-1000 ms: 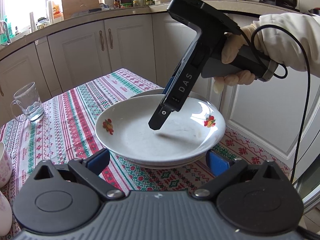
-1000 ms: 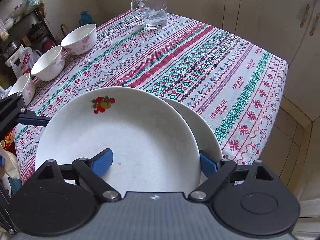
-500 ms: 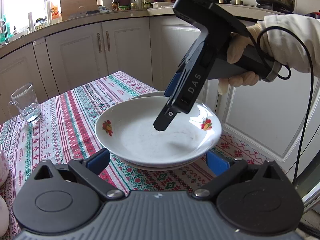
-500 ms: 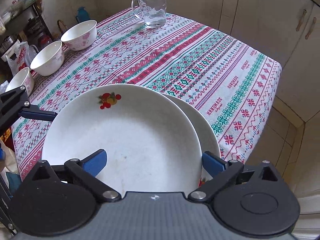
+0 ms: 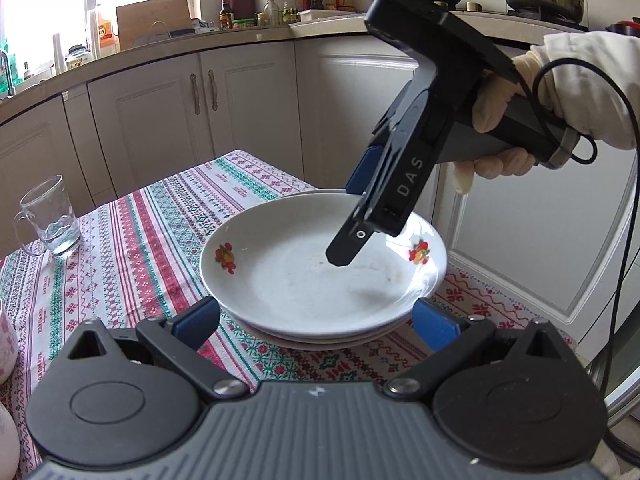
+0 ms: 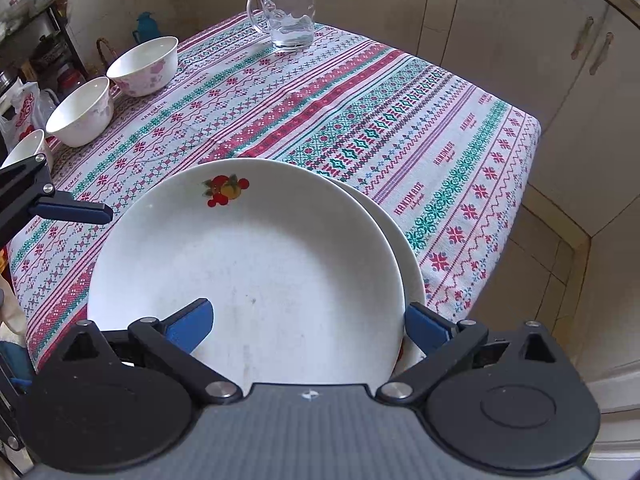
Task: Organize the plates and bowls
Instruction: 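Lower the held plate onto the plate stack with the right gripper, then open the right gripper and withdraw it from the plate stack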
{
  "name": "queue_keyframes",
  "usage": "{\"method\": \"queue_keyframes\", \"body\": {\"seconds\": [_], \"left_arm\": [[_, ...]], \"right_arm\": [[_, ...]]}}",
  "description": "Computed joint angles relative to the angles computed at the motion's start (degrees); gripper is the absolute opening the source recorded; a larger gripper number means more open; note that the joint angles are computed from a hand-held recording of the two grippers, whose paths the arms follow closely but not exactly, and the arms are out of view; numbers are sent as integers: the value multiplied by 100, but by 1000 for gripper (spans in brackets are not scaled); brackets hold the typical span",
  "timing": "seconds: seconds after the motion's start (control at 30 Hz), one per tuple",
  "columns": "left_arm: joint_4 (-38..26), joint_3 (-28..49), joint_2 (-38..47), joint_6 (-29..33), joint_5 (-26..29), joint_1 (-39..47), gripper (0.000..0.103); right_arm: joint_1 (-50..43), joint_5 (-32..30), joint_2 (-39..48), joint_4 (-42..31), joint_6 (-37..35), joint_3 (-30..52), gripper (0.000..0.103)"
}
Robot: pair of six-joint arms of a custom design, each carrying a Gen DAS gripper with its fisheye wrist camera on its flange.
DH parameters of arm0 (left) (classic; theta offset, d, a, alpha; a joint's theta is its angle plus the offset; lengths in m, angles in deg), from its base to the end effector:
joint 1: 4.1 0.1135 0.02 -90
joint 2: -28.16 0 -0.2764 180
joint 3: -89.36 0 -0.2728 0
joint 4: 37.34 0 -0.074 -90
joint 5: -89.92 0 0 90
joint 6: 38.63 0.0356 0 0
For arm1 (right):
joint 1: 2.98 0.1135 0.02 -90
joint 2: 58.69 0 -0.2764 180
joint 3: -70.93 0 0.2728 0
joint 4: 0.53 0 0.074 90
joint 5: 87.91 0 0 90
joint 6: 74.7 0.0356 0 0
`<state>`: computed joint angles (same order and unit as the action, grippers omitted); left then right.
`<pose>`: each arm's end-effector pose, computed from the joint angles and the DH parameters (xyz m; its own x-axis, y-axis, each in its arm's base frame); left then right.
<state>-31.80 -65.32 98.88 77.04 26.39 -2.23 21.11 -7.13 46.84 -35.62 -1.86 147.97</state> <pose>0.2020 -0.0093 0.1123 -0.4419 0.3736 -0.8156 0.5594 0.8255 0.0750 0.3467 0.1613 0.1519 -0.6431 -0.6065 -0.4675 -0.6884 0.7253 0.0058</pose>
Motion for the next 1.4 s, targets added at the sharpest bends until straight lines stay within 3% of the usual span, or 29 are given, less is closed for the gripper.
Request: {"method": "queue_keyframes", "body": {"seconds": [0.37, 0.57, 0.73, 1.0, 1.13, 1.27, 1.4], "left_arm": [[-89, -165, -296, 308, 288, 296, 102], [-43, -287, -568, 394, 378, 623, 102], [-292, -302, -842, 668, 606, 1062, 102], [-1685, -279, -1944, 1183, 1073, 2064, 102], [-2578, -250, -2464, 1774, 1539, 2926, 102], [-3628, -150, -2747, 2755, 2098, 4104, 102], [-4655, 252, -2055, 4363, 2688, 5596, 102]], "right_arm": [[97, 282, -681, 587, 319, -809, 103], [511, 728, -1291, 1220, 775, -1536, 103], [1172, 1705, -1653, 1577, 1428, -1977, 103], [2560, 3532, -2131, 2282, 2454, -2577, 103], [3130, 3923, -2197, 2732, 3084, -2875, 103], [3710, 4264, -1942, 3070, 3622, -2969, 103], [4085, 4137, -1583, 3288, 3687, -2859, 103]]}}
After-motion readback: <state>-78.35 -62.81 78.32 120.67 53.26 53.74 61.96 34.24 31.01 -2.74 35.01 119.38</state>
